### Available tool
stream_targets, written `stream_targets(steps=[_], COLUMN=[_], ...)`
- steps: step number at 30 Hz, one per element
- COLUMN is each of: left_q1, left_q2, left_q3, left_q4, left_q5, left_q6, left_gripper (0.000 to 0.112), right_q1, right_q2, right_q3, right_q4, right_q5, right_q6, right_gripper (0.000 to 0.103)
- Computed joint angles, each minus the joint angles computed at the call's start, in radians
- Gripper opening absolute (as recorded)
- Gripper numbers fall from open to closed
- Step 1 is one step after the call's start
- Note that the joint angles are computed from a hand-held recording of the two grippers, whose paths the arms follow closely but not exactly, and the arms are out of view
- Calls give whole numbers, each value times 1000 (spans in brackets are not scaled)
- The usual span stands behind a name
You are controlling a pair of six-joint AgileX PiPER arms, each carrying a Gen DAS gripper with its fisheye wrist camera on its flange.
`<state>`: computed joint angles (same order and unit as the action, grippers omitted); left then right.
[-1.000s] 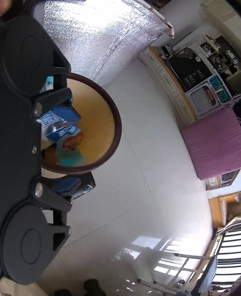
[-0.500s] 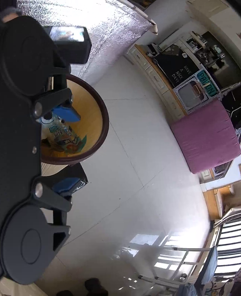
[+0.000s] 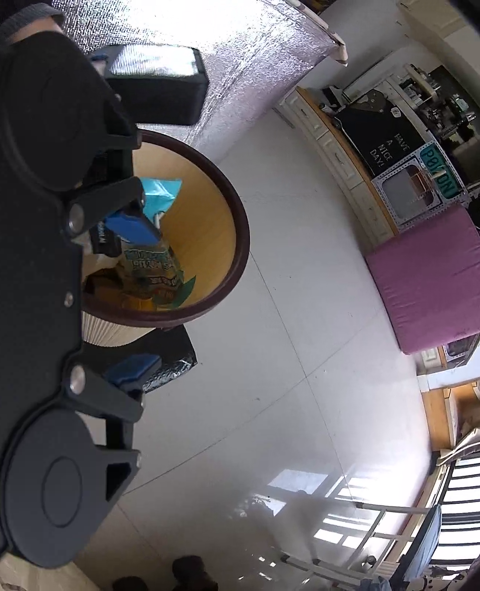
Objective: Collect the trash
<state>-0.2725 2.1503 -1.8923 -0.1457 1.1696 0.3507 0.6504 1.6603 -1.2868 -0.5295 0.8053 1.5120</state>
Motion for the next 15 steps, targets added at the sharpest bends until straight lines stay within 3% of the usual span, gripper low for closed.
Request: stream_targets(steps=[5,10,15], left_q1=[-4,14,46], left_q2=[-84,-155,-227], left_q3=[71,102,112], left_q4=[42,62,65], left_q5=[-18,4,21], left_q6=[-24,-50,-68], left_gripper=[89,100,103], right_q1=[7,44,72], right_q2=[-4,6,-10], right_q3=[-15,-64,-85], right_q4=[-4,-26,-50], right_q5=[34,94,119], right_q6=[-30,-55,-86], right_gripper=[67,68,72])
